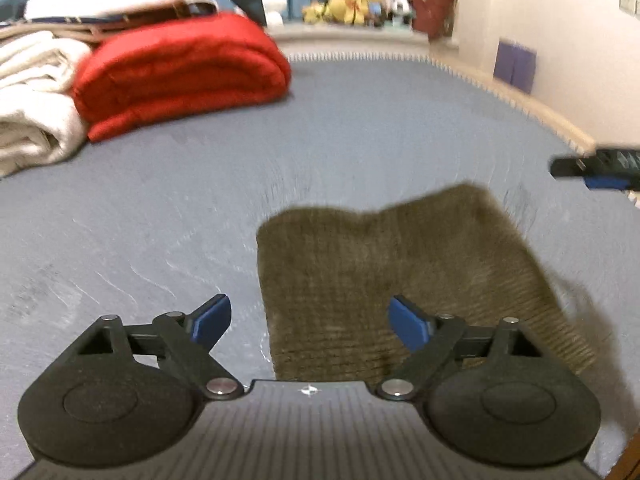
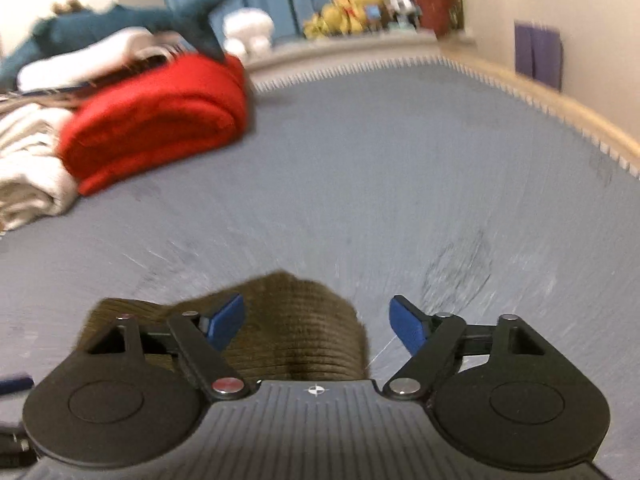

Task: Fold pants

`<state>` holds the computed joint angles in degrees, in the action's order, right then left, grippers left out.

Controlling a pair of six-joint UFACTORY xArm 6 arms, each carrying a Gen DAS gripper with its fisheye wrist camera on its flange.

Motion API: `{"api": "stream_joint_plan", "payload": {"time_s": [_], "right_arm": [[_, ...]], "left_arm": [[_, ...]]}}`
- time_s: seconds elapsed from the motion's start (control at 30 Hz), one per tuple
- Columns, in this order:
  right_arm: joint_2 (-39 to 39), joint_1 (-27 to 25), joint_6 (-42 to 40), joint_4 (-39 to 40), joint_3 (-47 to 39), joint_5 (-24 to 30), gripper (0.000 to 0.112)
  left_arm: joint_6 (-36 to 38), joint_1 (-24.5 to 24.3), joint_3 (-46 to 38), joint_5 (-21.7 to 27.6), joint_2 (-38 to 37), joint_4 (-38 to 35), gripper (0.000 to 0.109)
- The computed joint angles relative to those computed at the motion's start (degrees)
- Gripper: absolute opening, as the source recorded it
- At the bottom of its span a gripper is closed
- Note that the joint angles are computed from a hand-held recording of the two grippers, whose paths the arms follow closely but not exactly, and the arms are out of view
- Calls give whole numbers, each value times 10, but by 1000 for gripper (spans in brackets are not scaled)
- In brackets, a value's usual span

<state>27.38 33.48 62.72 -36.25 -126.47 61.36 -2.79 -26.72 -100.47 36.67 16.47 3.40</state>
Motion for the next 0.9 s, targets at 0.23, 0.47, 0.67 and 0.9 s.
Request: {"api": "stream_joint_plan", "payload": {"time_s": [0.23, 0.47, 0.67, 0.9], "right_arm": [[-143, 69, 1, -84, 133, -12, 98], [-180, 132, 82, -69, 126, 36, 102], [-206, 156, 118, -62, 213, 41, 102], [-122, 151, 52, -9, 142, 57, 102]], "left_arm": [[-125, -3, 139, -71, -132, 121, 93], [-167, -5, 208, 1, -211, 48, 94], [-136, -17, 223, 23, -193, 11, 94], [-115, -19, 216, 9, -172, 7, 94]]}}
